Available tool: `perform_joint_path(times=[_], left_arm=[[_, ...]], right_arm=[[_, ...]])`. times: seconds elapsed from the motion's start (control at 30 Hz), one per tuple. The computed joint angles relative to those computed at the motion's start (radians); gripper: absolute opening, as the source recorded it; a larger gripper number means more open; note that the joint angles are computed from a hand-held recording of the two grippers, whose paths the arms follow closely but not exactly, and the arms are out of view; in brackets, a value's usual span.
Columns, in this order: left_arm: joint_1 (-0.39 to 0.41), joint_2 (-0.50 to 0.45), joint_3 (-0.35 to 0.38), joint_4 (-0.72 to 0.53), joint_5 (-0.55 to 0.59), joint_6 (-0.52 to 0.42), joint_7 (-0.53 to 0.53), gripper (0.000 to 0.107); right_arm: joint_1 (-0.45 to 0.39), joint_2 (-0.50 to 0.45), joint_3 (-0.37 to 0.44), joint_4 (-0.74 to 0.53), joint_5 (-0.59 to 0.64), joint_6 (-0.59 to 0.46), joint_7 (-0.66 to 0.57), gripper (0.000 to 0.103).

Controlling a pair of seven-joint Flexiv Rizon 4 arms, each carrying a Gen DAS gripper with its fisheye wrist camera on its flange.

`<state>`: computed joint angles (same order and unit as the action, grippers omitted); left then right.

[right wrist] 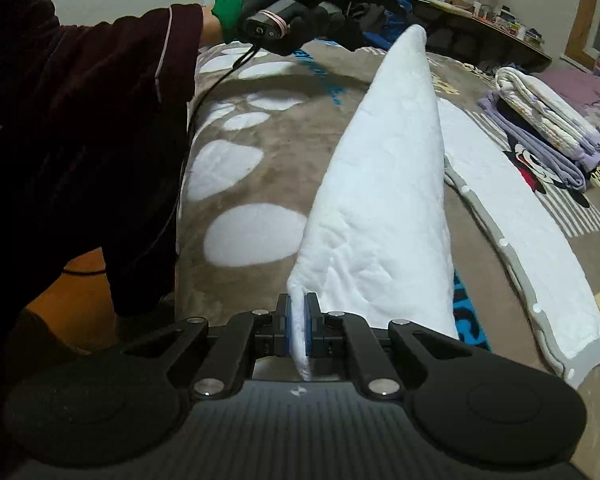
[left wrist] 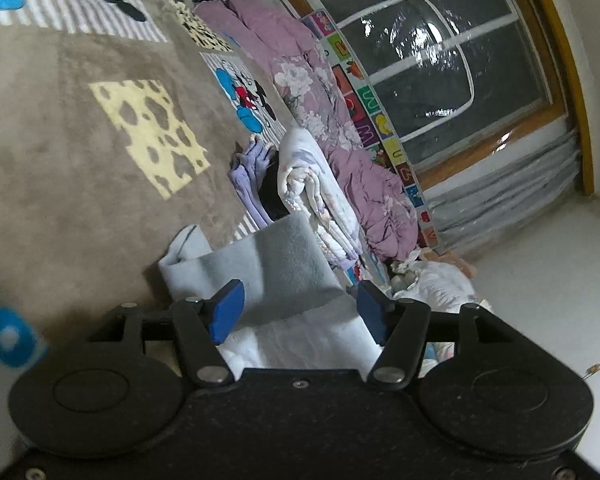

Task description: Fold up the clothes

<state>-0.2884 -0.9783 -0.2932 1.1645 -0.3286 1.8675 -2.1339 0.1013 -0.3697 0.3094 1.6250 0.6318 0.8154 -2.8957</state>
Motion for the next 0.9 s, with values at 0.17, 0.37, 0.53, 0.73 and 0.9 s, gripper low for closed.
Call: perform_joint_path(times=[0.17, 0.37, 0.53, 0.73, 0.9], left_arm=[[0.119, 0.036, -0.159, 0.141, 0.125, 0.11, -0.067, 0.066], [0.11, 0.123, -0.09, 0.297, 0.124, 0.106, -0.152, 0.067], [0.022, 0.2, 0.05, 0.387, 0.055, 0.051, -0.13, 0.067], [-0.085, 0.223, 0.184, 0.412, -0.033, -0.023, -0.079, 0.067], [-0.117, 0.216, 0.214, 0.404, -0.061, -0.028, -0.055, 0.067]], right_arm=[[0.004, 0.027, -0.001, 0.032, -0.006, 0.014, -0.008, 0.008], [0.021, 0.055, -0.012, 0.075, -0.028, 0.055, 0.001, 0.008], [0.037, 0.068, -0.018, 0.107, -0.054, 0.093, 0.03, 0.008], [0.048, 0.078, -0.019, 0.141, -0.077, 0.148, 0.093, 0.01], [0.022, 0.125, -0.019, 0.151, -0.023, 0.13, 0.141, 0.023]])
